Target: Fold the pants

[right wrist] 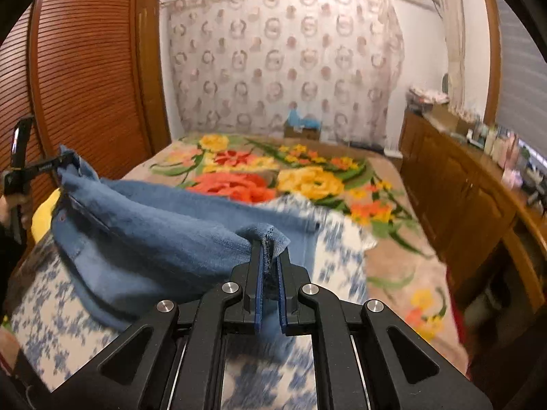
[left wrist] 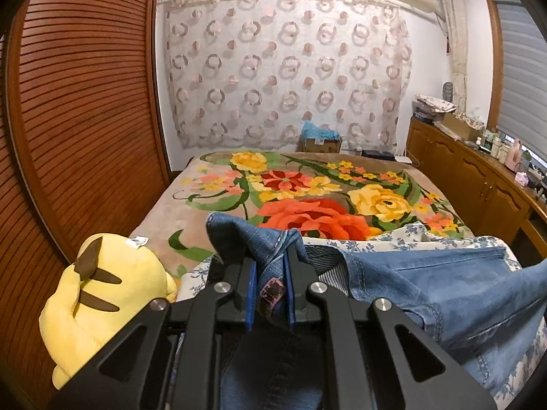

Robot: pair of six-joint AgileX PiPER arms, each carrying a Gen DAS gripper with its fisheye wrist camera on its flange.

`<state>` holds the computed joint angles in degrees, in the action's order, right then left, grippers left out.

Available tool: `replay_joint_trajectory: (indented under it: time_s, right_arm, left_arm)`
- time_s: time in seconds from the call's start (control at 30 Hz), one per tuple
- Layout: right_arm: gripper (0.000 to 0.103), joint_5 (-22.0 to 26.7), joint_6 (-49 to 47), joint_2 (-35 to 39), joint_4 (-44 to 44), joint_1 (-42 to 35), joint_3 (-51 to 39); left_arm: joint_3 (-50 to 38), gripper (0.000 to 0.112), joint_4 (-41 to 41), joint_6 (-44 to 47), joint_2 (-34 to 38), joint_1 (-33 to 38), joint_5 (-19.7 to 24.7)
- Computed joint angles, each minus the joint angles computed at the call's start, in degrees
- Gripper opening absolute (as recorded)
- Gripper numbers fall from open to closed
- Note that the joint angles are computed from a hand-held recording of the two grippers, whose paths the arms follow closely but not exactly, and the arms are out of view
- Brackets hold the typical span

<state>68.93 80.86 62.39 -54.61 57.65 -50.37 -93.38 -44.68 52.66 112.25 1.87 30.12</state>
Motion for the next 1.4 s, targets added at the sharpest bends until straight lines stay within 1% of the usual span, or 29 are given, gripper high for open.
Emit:
replay_joint_trajectory:
  time_s: [0.03, 0.13, 0.23, 0.27, 0.4, 0.47, 0.57, 0.63, 0.67, 0.7, 0.73, 0.77, 0.87, 0.93, 1.03, 1.07, 1.13, 1.17, 1.23, 1.3, 1.33, 1.37, 1.4]
  right_arm:
    - [0.004, -0.96, -1.42, 0.51, 0.07, -1.72, -0.40]
    - [0.004, -7.15, -7.28, 3.78, 1.39, -10.52, -2.29]
    - [0.004, -12.80, -11.44, 6.76, 3.07, -17.67, -3.01]
    - [0.004, -14.36, -12.48, 7.84, 3.50, -19.50, -3.15]
    - [0.004, -19.82, -15.42, 12.11, 4.83, -25.59, -3.53]
    - [0.004, -21.81, -16.49, 14.69, 5.66, -27.78, -3.73]
    - [0.004, -24.15, -16.89, 17.87, 5.34, -30.22, -3.63]
    - [0.004, -25.36, -17.24, 19.23, 5.59, -31.54, -3.84]
    - [0.004, -25.96, -17.29, 20.13, 5.50, -32.25, -3.91]
    - [0.004, -26.31, -17.14, 20.64, 5.40, -32.61, -3.86]
    - [0.004, -26.85, -17.04, 21.33, 5.16, -33.26, -3.84]
    - [0.004, -26.76, -17.01, 21.72, 5.06, -33.45, -4.06]
    - [0.004, -25.45, -15.02, 22.87, 3.01, -33.85, -4.30]
    - [0.004, -25.61, -15.31, 23.36, 3.88, -35.07, -4.90]
    - [0.004, -28.22, -16.73, 23.66, 7.03, -37.90, -4.39]
    - [0.004, -29.67, -17.42, 23.56, 8.43, -38.98, -3.93]
    - [0.005, -30.69, -17.41, 22.85, 9.23, -39.49, -3.41]
    - [0.013, -31.73, -17.38, 21.85, 9.86, -40.01, -2.69]
    - [0.017, -32.58, -16.70, 19.44, 10.13, -40.28, -1.08]
    - [0.024, -32.83, -16.28, 16.78, 10.49, -39.85, 0.68]
    - [0.031, -33.17, -16.26, 15.63, 10.83, -39.59, 1.59]
    - [0.036, -33.67, -16.61, 13.82, 11.65, -39.29, 3.08]
    - [0.037, -33.55, -16.73, 12.17, 12.32, -38.62, 4.44]
  left_arm:
    - [-0.85, 0.011, 1.39, -1.51, 0.67, -0.54, -0.10]
    - [-4.66, 0.011, 4.90, -4.85, 4.01, -1.53, 0.55]
    - [-9.14, 0.012, 7.70, -8.39, 7.56, -2.02, 2.34]
    - [-10.81, 0.013, 8.52, -9.57, 8.76, -2.00, 3.27]
    - [-13.72, 0.020, 11.18, -12.31, 11.15, -2.42, 4.57]
    - [-14.17, 0.023, 10.19, -11.27, 11.54, -2.12, 5.65]
    - [-14.39, 0.032, 8.52, -9.97, 11.35, -1.01, 7.68]
    - [-13.01, 0.044, 6.96, -8.56, 9.97, -0.06, 7.85]
    - [-12.58, 0.044, 6.02, -7.59, 9.54, 0.30, 8.16]
    - [-12.52, 0.047, 4.84, -6.39, 9.20, 0.87, 9.17]
    - [-12.23, 0.053, 3.64, -5.33, 8.58, 1.52, 10.42]
    - [-12.17, 0.056, 3.00, -4.83, 8.37, 1.79, 11.16]
    - [-10.12, 0.057, 0.78, -2.15, 6.63, 2.70, 13.09]
    - [-6.82, 0.057, 0.20, 0.17, 4.59, 2.38, 11.78]
    - [-0.78, 0.057, -1.45, 4.74, 1.07, 1.69, 8.49]
    - [0.39, 0.057, -2.15, 5.90, 0.43, 1.74, 8.20]
    - [3.32, 0.057, -4.22, 8.99, -1.32, 1.93, 7.77]
    - [5.14, 0.057, -5.36, 10.56, -2.43, 1.91, 7.24]
    - [8.31, 0.057, -7.64, 13.72, -4.23, 1.95, 6.18]
    - [12.41, 0.057, -10.53, 17.74, -6.63, 1.65, 4.70]
    - [14.12, 0.057, -11.86, 19.46, -7.61, 1.58, 4.08]
    - [15.97, 0.057, -13.61, 21.66, -8.67, 1.55, 3.52]
    - [17.83, 0.057, -15.41, 24.09, -9.70, 1.51, 3.06]
